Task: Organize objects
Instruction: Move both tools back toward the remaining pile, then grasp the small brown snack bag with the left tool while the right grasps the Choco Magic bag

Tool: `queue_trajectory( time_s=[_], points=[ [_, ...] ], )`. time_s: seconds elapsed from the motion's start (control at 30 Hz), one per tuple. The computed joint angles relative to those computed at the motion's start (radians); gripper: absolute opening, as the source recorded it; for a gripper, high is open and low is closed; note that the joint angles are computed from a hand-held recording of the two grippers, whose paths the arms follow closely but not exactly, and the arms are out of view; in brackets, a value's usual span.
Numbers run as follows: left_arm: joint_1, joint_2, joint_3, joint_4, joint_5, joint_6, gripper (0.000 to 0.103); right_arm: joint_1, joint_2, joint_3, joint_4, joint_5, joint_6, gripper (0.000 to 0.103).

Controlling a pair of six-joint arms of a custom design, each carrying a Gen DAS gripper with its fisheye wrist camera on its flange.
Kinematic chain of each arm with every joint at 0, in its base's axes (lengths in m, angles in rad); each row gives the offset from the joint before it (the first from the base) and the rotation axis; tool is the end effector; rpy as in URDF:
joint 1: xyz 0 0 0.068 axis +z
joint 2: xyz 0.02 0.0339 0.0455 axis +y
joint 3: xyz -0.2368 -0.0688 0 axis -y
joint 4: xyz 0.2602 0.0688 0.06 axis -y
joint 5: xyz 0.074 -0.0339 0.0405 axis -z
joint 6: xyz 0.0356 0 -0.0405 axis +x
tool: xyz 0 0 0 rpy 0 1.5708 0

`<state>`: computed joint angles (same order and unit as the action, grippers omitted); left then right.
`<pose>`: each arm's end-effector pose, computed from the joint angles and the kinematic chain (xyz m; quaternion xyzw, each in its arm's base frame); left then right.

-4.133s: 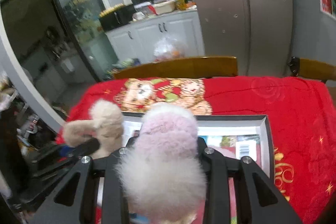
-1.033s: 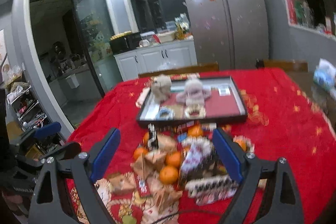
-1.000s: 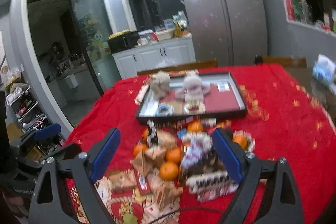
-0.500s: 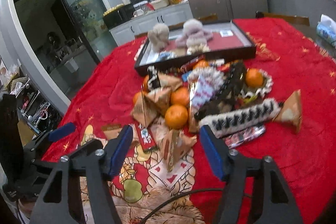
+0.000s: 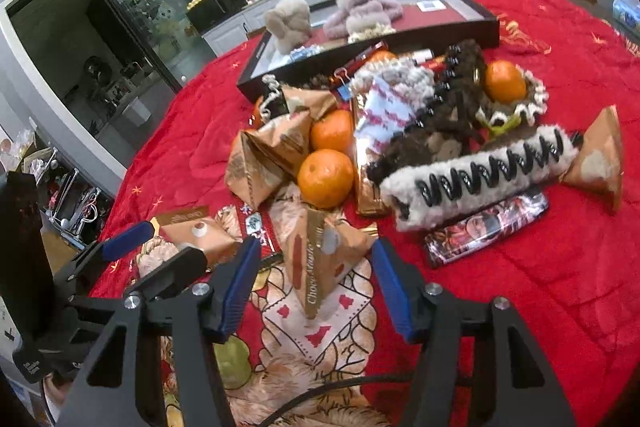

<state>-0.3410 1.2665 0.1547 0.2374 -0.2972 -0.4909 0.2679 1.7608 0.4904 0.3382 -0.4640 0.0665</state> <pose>0.1801 -0.0529 0.0499 -0.1200 0.9232 -0.0090 0.3649 0.2485 0.0847 0.0303 -0.1647 0.9121 0.2661 0.2649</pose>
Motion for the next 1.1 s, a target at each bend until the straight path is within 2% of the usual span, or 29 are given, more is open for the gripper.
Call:
queue_trajectory(
  time_s=[0.07,0.13,0.2,0.37,0.4,0.77,0.93,1.1],
  points=[
    [0.015,0.031,0.003,0.031,0.023,0.006,0.098,0.003,0.02,0.011,0.002,0.003,-0.008,0.056],
    [0.026,0.063,0.016,0.035,0.048,0.013,0.085,0.006,0.025,0.016,0.001,0.012,-0.013,0.051],
    [0.032,0.104,0.037,0.034,0.066,0.022,0.064,0.005,0.03,0.021,-0.001,0.013,-0.022,0.046],
    [0.027,0.126,0.042,0.054,0.107,0.039,0.043,-0.012,0.04,0.02,0.012,-0.014,-0.023,0.041],
    [0.018,0.122,0.043,0.049,0.099,0.037,0.043,-0.011,0.039,0.017,0.015,-0.016,-0.023,0.037],
    [0.017,0.047,0.009,0.035,0.107,0.047,0.04,-0.014,0.005,0.003,0.011,-0.023,-0.008,0.033],
    [0.022,-0.046,-0.009,-0.019,0.104,0.047,0.04,-0.025,-0.035,-0.005,-0.005,-0.035,-0.01,0.031],
    [0.01,-0.197,-0.022,-0.123,0.079,0.055,0.04,-0.035,-0.1,-0.009,-0.035,-0.047,-0.022,0.031]
  ],
)
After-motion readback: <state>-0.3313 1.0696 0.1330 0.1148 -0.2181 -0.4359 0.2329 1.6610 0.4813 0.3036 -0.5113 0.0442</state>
